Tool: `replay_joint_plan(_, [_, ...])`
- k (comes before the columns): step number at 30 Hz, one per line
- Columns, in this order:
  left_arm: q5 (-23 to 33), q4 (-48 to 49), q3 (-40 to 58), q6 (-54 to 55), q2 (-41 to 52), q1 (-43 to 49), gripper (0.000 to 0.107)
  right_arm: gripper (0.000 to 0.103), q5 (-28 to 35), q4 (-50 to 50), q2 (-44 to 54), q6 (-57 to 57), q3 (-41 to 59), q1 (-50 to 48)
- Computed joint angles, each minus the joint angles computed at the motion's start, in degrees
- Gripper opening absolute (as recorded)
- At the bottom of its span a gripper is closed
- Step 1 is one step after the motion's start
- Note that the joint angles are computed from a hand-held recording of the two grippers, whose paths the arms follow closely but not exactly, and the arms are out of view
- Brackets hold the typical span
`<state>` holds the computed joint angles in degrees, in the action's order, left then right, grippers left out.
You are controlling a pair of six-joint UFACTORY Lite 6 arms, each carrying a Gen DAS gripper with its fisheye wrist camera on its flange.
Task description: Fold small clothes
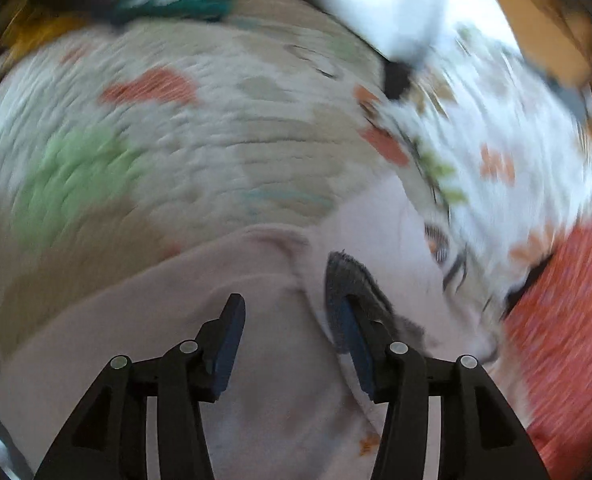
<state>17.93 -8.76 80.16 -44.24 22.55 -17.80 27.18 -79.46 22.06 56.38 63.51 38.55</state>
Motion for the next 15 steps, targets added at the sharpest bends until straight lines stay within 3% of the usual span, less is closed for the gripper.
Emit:
replay_joint_plan(3, [0.1, -1.8, -0.3, 1.3, 0.0, 0.2, 0.081, 0.062, 0.0, 1.1, -4.4, -1.4, -4.9, 2.1])
replay_joint_plan(9, [0.2, 0.7, 0.3, -1.5, 0.4, -0.5, 0.081, 0.062, -13.0, 35.7, -17.9, -23.7, -10.0, -13.6])
replay_joint_plan(11, [0.5, -0.3, 1.5, -0.6, 1.5, -0.9, 0.081, 0.052, -15.4, 47.7, -19.0, -29.5, -8.6, -21.3])
replay_joint_plan(12, [0.8, -1.2, 2.2, 0.3, 2.0, -1.1, 0.081, 0.034, -15.0, 53.7, -18.6, -33.6, -7.3, -23.4])
replay_joint_plan(13, [1.1, -1.9, 3.0, 1.0, 2.7, -1.4, 0.081, 0.026, -13.8, 59.7, -17.1, -38.1, -5.0, -25.5])
replay_joint_plan(15, [1.9, -1.0, 4.6, 0.4, 4.0, -2.1, 0.081, 0.025, -11.5, 71.7, -13.0, -48.9, -0.4, -28.2])
